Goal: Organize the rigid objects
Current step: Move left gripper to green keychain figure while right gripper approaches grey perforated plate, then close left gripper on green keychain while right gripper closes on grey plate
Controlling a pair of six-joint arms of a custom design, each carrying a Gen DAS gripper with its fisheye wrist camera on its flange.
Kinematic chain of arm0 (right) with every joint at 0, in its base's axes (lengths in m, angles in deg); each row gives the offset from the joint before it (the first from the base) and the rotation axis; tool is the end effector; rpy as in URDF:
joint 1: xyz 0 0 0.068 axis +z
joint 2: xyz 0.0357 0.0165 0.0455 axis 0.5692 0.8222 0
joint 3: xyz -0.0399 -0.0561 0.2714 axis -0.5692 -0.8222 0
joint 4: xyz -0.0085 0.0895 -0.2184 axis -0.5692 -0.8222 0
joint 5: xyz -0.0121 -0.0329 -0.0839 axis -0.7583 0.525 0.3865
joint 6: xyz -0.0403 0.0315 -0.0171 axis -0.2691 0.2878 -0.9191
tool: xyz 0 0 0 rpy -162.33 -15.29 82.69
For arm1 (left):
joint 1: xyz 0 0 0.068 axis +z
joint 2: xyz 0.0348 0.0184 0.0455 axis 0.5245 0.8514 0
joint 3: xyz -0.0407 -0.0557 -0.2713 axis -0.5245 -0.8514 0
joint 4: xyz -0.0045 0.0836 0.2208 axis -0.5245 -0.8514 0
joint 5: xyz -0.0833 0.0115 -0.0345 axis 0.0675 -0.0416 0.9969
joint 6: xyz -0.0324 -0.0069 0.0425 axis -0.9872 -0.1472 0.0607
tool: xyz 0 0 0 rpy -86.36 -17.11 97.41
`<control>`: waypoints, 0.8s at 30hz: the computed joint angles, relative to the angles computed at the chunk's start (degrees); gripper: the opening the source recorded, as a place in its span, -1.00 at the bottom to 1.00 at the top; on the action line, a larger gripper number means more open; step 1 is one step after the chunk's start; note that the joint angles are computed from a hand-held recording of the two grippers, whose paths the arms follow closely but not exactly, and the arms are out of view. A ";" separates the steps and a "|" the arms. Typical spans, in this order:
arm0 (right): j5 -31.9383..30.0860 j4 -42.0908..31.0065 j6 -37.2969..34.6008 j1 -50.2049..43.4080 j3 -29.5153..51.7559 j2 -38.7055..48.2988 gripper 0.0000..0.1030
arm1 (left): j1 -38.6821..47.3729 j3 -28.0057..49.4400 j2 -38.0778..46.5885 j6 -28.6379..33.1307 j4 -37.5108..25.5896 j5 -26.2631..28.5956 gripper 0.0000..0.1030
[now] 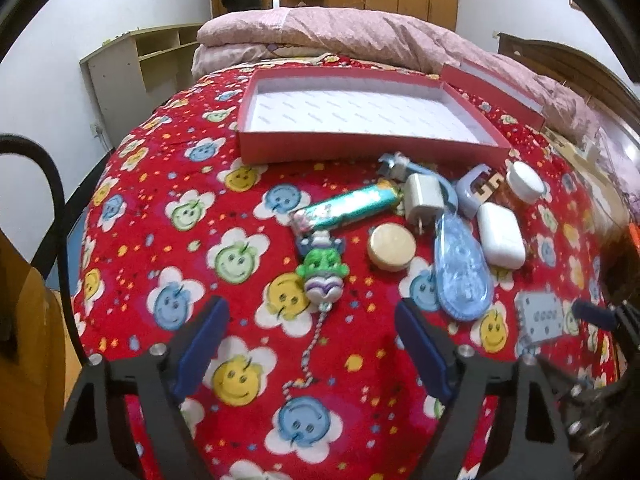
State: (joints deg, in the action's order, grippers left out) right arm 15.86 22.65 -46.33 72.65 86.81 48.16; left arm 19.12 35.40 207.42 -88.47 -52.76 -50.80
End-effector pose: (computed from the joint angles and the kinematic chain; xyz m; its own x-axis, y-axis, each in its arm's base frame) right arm 0.3045 0.2286 0.0033 -0.7148 -0.2791 -0.6412 -0.3583 0.9336 -0.0068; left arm 0.2930 -0.0581 0.0572 -0.7430 -0.0560 -0.6670 -0.0709 0.9975 -0.0048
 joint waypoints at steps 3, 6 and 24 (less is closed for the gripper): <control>1.21 -0.58 -0.19 0.79 1.39 0.85 0.82 | 0.56 1.36 1.28 0.34 0.61 0.83 0.57; 1.63 -1.39 -0.36 1.08 2.88 1.56 0.82 | 1.64 4.43 3.06 0.12 -1.75 2.38 0.25; 4.14 5.54 1.34 1.63 2.59 4.19 0.74 | 3.99 2.13 3.69 -0.94 3.13 6.84 -0.39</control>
State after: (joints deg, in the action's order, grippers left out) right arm 19.99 28.19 -44.99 74.28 89.40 52.35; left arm 23.11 37.54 211.11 -89.41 -49.63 -43.96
